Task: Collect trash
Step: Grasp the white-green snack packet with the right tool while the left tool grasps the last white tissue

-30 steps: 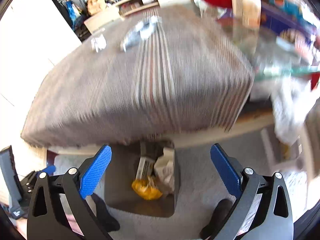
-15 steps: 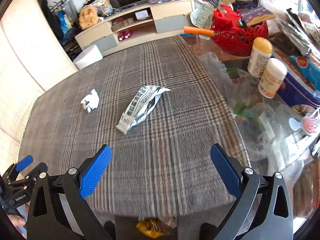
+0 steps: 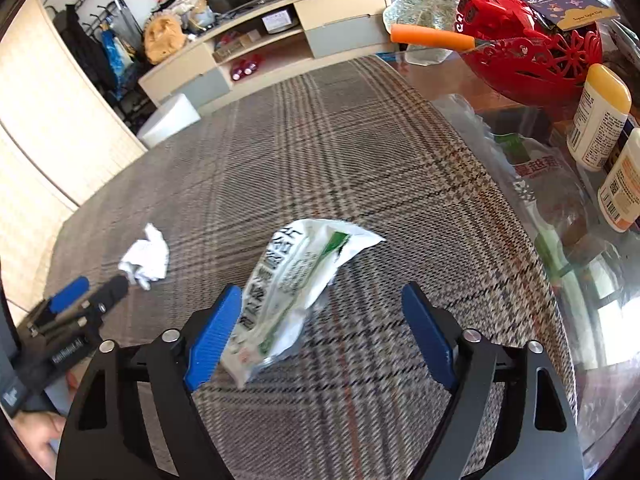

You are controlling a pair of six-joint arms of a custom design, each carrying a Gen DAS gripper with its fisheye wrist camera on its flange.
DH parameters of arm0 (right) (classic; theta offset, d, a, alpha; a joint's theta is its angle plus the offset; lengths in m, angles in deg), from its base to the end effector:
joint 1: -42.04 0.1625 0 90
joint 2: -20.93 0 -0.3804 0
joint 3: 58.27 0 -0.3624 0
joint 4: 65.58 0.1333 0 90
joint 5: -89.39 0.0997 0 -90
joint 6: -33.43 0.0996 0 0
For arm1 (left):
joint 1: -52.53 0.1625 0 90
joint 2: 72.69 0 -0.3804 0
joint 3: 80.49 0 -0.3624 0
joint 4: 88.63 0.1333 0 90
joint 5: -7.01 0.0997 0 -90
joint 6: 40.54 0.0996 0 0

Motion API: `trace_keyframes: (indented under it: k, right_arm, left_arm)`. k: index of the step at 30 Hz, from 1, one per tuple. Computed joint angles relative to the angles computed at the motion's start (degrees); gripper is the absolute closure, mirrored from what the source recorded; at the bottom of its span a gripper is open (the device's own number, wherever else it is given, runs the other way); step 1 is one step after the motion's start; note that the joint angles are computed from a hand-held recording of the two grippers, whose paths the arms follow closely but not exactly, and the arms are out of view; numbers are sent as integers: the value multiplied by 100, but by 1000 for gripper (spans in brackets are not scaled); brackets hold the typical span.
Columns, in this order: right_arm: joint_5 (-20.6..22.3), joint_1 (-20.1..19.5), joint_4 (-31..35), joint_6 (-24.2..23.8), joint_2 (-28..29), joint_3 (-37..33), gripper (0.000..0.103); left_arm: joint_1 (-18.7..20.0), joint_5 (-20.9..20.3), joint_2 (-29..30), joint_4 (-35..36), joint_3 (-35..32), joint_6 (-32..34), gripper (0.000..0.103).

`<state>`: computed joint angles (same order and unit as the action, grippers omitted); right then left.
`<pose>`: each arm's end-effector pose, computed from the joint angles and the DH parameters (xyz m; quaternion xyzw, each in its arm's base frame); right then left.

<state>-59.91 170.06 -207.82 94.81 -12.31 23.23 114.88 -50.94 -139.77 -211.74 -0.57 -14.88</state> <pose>0.4456 -0.4925 0.0568 -0.1927 -0.8471 0.3966 0.2968 -0.1248 -0.6394 0.3877 0.3810 0.8674 -0.1738 0.2688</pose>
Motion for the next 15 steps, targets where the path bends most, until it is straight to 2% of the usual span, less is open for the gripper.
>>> trace_keyframes:
  k: [2,4,6,7,8,9,10,11,12,13,15]
  right_arm:
    - [175,-112,-408,-235,-21,139,29]
    - [195,-162,-779,-470,20,186,29]
    - [213,-177,-949,-686,96,107,33]
    - [284,-185,-1137,-868,153,61,39]
    - [310,-188,-1179,-961,195,15,44]
    - [327,-187,-1180,-1057,241,-45,47]
    - [357,-189,-1169,-1158,301,-129,55]
    - [356,-184,-1113,-1200,366,-223,56]
    - [315,-168,-1046,-1202,413,-294,58]
    - [306,-151,-1059,-1277,460,-349,65]
    - [402,-143,-1143,-1423,508,-408,71]
  left_arm:
    - [28,-16,117,-75,-53,37,16]
    - [53,-51,268,-77,-145,71,20]
    - [81,-94,401,124,-286,26,37]
    - [89,-100,440,197,-315,-7,43]
    - [104,-126,460,251,-321,-13,56]
    - [116,-144,465,281,-313,6,63]
    - [121,-118,451,224,-261,51,65]
    - [116,-106,426,137,-193,108,69]
    - [117,-129,395,154,-164,154,80]
    - [115,-134,368,196,-154,148,84]
    - [115,-153,324,330,-160,127,89]
